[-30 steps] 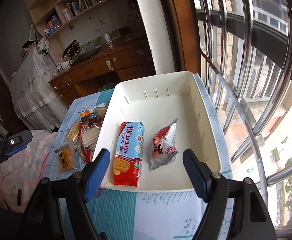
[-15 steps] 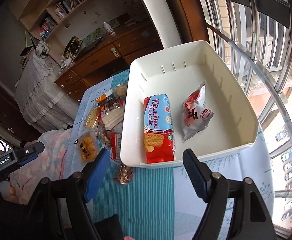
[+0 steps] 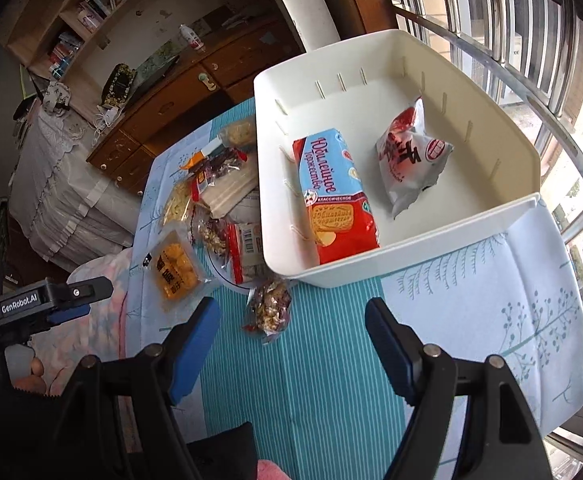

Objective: Organize snacks
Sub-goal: 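Withdraw both tools from the tray back toward the snack pile, then grasp the clear bag of orange puffs with the left tool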

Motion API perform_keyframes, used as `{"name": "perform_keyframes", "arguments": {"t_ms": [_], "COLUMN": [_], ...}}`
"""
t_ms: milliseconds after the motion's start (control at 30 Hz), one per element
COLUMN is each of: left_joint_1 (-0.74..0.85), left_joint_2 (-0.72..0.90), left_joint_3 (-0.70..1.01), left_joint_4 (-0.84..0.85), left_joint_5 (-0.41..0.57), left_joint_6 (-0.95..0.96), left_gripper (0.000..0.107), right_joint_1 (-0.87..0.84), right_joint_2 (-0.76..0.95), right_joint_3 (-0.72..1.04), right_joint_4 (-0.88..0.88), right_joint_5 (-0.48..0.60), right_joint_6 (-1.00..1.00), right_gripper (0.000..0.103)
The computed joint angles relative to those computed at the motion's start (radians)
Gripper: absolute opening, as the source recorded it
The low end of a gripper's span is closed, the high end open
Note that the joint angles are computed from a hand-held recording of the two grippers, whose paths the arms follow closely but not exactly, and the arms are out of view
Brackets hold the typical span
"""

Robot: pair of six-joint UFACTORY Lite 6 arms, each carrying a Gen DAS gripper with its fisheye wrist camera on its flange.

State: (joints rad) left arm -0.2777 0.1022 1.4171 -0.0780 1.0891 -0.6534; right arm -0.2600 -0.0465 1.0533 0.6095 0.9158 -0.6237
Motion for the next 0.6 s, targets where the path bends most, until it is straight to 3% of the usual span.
{"name": "perform_keyframes", "arguments": {"t_ms": [600], "left_joint_1": [0.180], "left_joint_2": [0.289], "left_joint_3": [0.030], "left_joint_4": [-0.270], "left_joint_5": [-0.146], "left_joint_6": [0.171], "left_gripper": [0.091], "right_joint_1": [0.343], "right_joint_2": [-0.071], "right_joint_3": [-0.255], "right_joint_4": [-0.270], "right_joint_5": [-0.304], "right_joint_6": [0.333], "right_gripper": [0.076]}}
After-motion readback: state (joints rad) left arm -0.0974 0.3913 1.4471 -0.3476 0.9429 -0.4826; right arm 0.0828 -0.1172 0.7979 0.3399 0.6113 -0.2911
